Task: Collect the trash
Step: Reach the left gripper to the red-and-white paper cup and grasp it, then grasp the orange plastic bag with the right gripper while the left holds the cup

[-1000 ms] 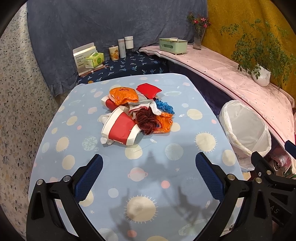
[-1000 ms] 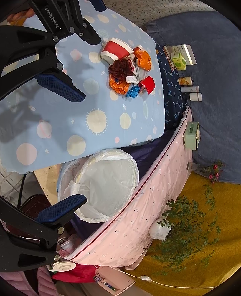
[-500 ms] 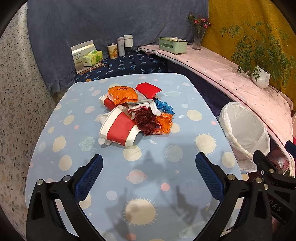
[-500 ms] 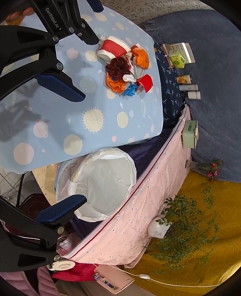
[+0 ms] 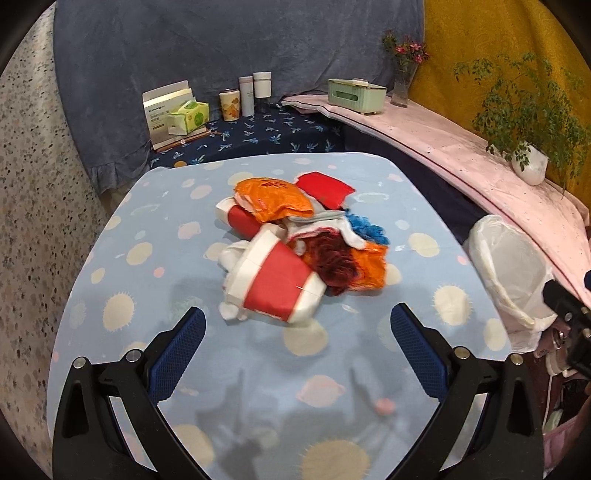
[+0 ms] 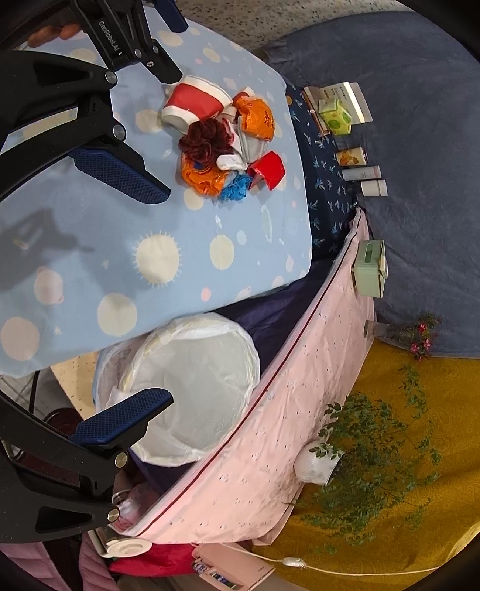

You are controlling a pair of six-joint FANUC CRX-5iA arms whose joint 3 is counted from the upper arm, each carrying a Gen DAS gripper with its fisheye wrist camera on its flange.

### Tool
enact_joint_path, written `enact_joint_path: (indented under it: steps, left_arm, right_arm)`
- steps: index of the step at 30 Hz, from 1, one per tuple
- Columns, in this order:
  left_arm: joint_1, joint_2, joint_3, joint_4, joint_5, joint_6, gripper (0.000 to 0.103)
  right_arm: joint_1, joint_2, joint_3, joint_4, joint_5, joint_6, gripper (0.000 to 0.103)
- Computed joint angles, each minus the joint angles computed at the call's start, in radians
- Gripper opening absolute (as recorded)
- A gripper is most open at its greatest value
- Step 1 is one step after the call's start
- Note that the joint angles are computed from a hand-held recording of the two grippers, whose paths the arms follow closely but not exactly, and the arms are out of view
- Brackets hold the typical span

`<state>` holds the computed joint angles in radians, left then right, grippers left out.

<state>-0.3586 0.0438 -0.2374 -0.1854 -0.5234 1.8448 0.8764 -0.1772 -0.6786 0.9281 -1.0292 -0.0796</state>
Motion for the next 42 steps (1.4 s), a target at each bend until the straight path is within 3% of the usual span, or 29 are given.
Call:
enact_joint_path:
  steps: [7, 14, 20, 27, 28, 31, 36, 42]
  left_arm:
    - [0.101, 0.052, -0.102, 0.270, 0.168, -0.367, 0.096]
    - [0.106, 0.104, -0.175, 0.543, 0.295, -0.715, 0.096]
    - [0.090, 0.162, -0.161, 0.603, 0.316, -0.844, 0.096]
    - [0.096, 0.212, -0.098, 0.495, 0.273, -0.731, 0.094]
    - [0.098, 0.214, -0.101, 0.514, 0.271, -0.741, 0.087]
    - [0.109, 0.209, -0.117, 0.568, 0.262, -0.766, 0.087]
    - [0.123, 0.175, -0.169, 0.663, 0.276, -0.819, 0.087]
    - [0.144, 0.144, -0.189, 0.676, 0.262, -0.771, 0.087]
  right_arm:
    - [-0.044, 0.085, 0.036, 0.041, 0.106, 0.003, 0.096]
    - [-0.082, 0.163, 0.088, 0.037, 0.188, 0.024, 0.096]
    - [-0.107, 0.210, 0.124, 0.006, 0.231, 0.043, 0.096]
    - [-0.133, 0.258, 0.160, -0.048, 0.290, 0.078, 0.095]
    - [-0.135, 0.267, 0.166, -0.052, 0.295, 0.085, 0.095]
    - [-0.135, 0.291, 0.182, -0.059, 0.304, 0.101, 0.093]
    - [-0.144, 0.330, 0.218, -0.110, 0.336, 0.146, 0.083]
    - [-0.165, 0.388, 0.274, -0.207, 0.376, 0.226, 0.059]
